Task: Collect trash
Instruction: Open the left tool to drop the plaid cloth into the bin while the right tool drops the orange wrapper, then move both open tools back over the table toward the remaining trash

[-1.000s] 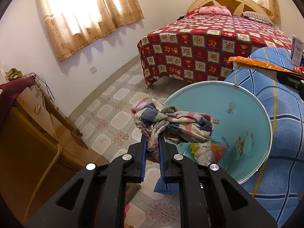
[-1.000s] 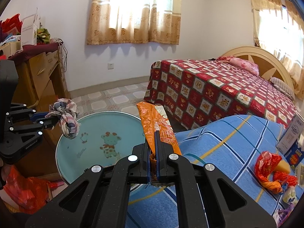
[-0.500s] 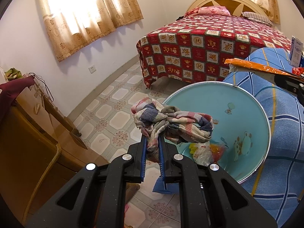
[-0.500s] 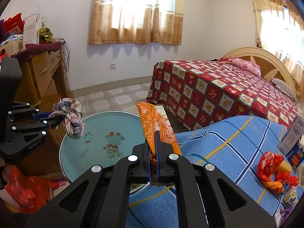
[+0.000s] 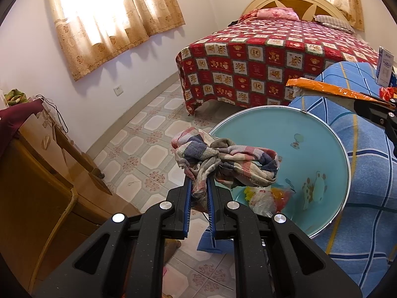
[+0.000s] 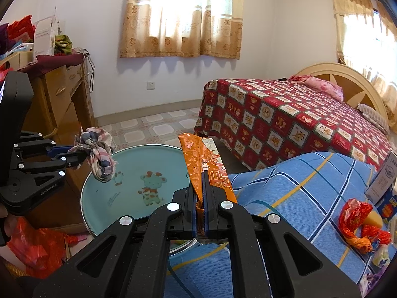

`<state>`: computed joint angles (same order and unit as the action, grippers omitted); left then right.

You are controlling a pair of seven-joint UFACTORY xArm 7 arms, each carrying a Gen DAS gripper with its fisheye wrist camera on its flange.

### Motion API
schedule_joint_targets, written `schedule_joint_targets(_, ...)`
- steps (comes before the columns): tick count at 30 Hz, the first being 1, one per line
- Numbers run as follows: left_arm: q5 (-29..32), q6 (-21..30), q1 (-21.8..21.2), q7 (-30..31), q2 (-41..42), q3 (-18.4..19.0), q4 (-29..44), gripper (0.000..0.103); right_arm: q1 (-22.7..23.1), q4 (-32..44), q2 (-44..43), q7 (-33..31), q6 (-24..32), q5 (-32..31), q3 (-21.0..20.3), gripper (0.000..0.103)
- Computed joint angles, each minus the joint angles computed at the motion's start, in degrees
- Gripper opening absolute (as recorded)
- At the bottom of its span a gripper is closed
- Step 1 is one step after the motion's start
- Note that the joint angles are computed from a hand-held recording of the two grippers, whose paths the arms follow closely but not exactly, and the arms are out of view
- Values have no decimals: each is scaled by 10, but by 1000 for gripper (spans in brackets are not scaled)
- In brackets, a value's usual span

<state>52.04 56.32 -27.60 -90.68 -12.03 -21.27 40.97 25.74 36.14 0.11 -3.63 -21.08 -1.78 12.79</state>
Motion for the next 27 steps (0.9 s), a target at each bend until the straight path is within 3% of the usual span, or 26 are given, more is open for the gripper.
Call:
schedule_joint_targets(15,4,-9,-5,-4,14,3,8,12,-6,0,2,27,1,-40,-3,5)
schedule_joint_targets(19,12,-26,-6,-10,17,5,9,20,-12,3,3,64,6,-88,-7,6)
schedule_joint_targets(20,17,-26,-7,-14,22,3,14,26,-17,5,5,74,9,-102,-4,14)
schedule_joint_targets(21,19,-26,-8,-16,21,3,12,39,-13,3,5,64,5,-92,-6,23)
schedule_joint_targets(22,23,-23,-10,-20,25,0,16,47,-14,2,5,61,3,-89,-7,41)
schedule_joint_targets(26,24,-18,-15,-25,30,3,19,59,-17,-10,0,65,-4,-77,-8,52)
schedule_joint_targets(27,24,-17,-16,-26,30,4,18,68,-17,-12,0,60,-6,-70,-8,56)
